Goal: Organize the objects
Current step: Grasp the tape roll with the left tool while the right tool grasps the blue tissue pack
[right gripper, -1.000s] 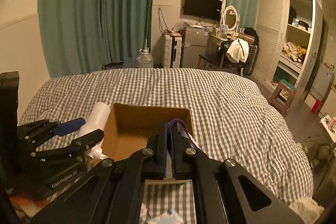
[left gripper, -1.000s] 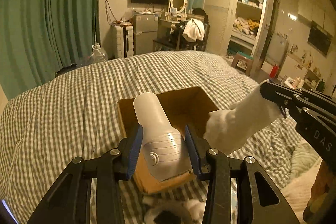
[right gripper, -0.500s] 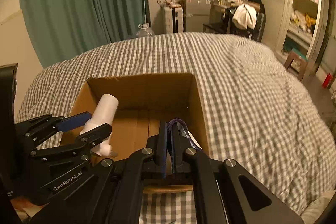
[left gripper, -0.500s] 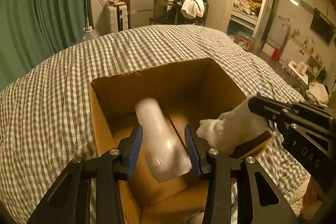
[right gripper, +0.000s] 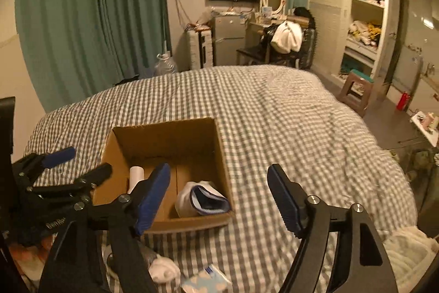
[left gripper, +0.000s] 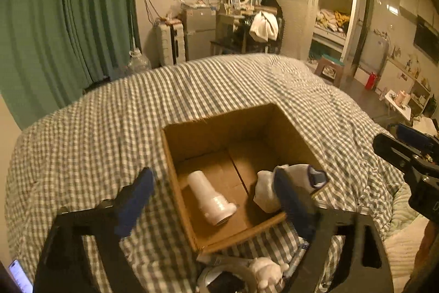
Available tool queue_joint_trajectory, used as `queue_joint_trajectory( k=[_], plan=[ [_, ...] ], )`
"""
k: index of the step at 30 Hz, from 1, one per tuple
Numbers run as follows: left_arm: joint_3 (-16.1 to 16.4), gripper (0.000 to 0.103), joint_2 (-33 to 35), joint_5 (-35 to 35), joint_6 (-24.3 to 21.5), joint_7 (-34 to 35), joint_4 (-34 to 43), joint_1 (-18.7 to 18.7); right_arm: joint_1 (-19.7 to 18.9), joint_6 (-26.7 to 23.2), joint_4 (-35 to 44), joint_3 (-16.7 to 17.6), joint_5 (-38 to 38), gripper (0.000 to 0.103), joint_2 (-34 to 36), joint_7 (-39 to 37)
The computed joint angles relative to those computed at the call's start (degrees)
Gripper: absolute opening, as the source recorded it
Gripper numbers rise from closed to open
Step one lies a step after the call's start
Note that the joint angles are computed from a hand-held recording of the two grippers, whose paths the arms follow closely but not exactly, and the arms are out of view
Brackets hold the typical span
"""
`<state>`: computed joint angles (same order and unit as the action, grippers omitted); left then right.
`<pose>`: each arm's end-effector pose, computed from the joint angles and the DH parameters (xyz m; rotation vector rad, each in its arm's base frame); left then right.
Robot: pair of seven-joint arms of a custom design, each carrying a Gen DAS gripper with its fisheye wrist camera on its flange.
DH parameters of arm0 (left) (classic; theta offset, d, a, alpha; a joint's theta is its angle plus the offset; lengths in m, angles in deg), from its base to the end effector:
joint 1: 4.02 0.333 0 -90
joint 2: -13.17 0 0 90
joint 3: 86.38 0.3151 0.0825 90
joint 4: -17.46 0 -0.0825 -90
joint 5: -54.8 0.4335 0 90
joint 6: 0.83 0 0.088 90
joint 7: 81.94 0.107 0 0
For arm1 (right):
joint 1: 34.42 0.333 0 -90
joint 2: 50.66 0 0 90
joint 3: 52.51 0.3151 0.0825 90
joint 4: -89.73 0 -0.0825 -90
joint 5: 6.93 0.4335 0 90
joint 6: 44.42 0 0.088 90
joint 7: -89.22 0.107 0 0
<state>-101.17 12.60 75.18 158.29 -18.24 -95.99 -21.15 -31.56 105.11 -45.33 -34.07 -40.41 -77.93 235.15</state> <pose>0.5416 -0.3561 0.5431 -1.4156 2.0865 -0.9308 0.4641 0.2107 0.5575 -1.5552 1.8605 -0.8748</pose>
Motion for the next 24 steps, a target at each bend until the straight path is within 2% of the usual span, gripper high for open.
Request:
queue_joint_trajectory(
  k=[3, 6, 12, 18, 21, 24],
  plan=[
    [0.1, 0.099, -5.0, 0.6, 2.5, -1.7, -5.0, 0.1, 0.8, -3.2, -2.1, 1.0, 0.4, 0.079, -5.2, 0.7],
    [-0.2, 0.1, -8.5, 0.5, 2.8, -2.1, -8.3, 0.2, 1.6, -5.4, -4.5, 2.1, 1.6, 0.08, -9.8, 1.1],
    [-2.4, 0.102, -14.4, 5.4, 4.3, -8.0, -16.3, 1.7, 2.8, -8.8, -9.0, 4.7, 4.9, 0.082, -16.5, 2.4],
    [-3.5, 0.102, -14.4, 8.1, 6.6, -11.1, -21.7, 2.1, 4.1, -10.6, -13.2, 7.2, 7.6, 0.082, -17.5, 5.7],
    [-3.7, 0.102, -13.1, 9.2, 7.2, -10.9, -23.3, 1.7, 5.0, -9.3, -15.3, 6.8, 8.6, 0.082, -16.0, 7.4],
    [-5.0, 0.102, -11.7, 13.1, 6.0, -13.4, -23.8, 2.7, 4.8, -8.0, -16.1, 6.8, 8.5, 0.082, -12.4, 9.0]
  ],
)
